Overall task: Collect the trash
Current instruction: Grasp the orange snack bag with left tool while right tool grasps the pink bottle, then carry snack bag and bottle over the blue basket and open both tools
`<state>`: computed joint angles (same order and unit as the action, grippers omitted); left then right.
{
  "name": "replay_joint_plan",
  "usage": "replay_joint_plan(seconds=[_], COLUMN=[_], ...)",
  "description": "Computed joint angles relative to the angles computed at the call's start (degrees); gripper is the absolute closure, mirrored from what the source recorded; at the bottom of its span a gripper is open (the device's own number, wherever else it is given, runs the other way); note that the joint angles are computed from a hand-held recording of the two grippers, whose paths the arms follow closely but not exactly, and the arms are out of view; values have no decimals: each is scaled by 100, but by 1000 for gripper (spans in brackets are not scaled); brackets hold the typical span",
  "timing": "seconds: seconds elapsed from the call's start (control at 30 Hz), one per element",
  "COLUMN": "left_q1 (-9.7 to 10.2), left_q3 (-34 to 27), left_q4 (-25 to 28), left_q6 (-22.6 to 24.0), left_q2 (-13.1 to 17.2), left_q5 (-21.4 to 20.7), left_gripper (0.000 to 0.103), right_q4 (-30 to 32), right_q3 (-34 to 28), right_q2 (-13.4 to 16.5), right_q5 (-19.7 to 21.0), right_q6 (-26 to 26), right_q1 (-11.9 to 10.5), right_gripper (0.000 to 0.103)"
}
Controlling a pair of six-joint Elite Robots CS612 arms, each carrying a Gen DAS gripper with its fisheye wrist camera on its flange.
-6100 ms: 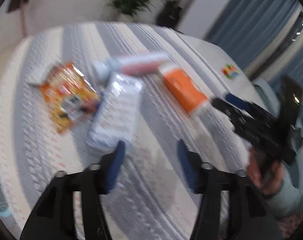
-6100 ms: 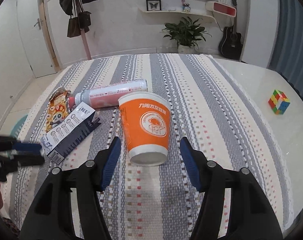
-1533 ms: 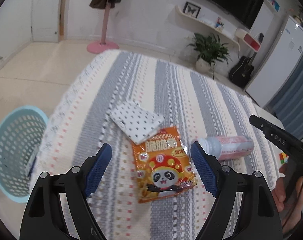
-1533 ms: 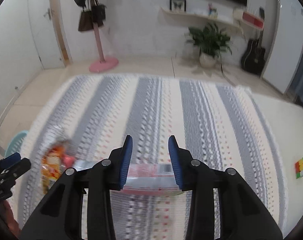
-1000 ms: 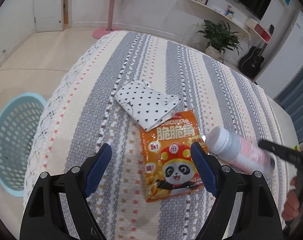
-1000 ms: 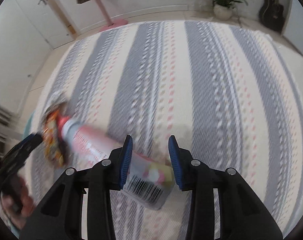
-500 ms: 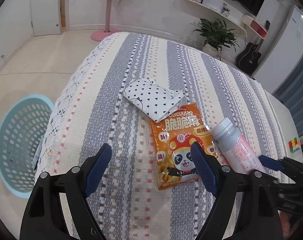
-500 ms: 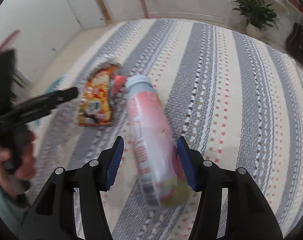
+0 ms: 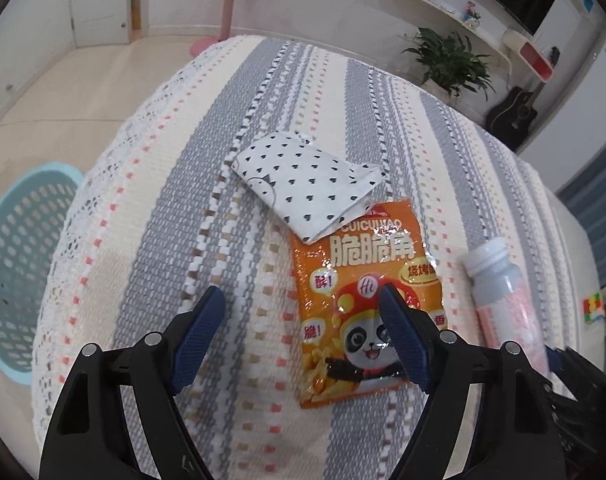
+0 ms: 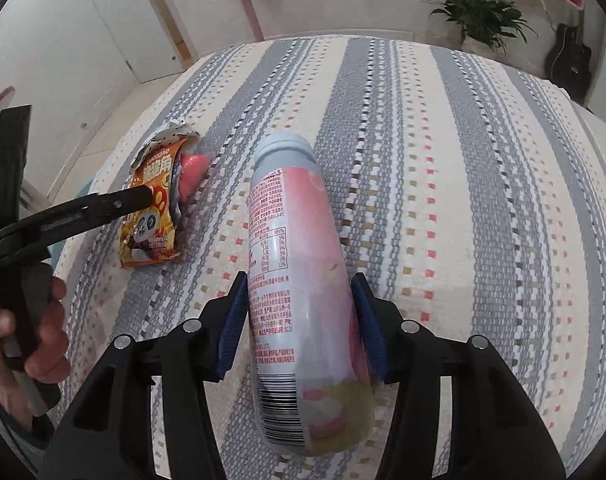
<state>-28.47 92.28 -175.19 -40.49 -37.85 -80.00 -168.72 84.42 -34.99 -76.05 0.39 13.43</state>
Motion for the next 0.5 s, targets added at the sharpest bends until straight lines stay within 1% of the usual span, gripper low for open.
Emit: replay_joint_plan(seconds=[0.07,0.1,0.13,0.17,0.2,0.23,0.27,0.3,0.4,0.5], left_q1=[-67,-121,-170,-203,-238,-243,-229,-213,-218,-210], left_q3=[-65,-106,-141,-172,-216,-215,-194,-166,-54,135], left_q4=[68,124,180,258,366,301,212,94,-159,-632], left_q6=[99,202,333,438,557,649,692,703,825,976], left_q2=[28,44,56,60,64,64,59,52,7,-71], left_q5=[103,178,253,287,250,138,-26,-198,-201,-253], left_gripper=[36,44,54,60,73,93,100,100,102,102], right_q4=[-91,-153,-207,-286,-330,-382,-451,-510,-673,-825], right_q3=[49,85,127,162,182,207,274,307,398,439], right_q2=[-15,-27,-50,-58,-64,-73,-102,-120,-184,-234], right_q5=[-77,-97,-104,-106,-108,-98,-88,-91,-143,-202], right_q6=[-57,-72,-65,-50,-31,0,20,43,64,62], right_q1=[-3,-4,2,-6,-11,-21,-27,-32,-22,-2], right_gripper=[55,55,55,55,55,55,56,56,57,57])
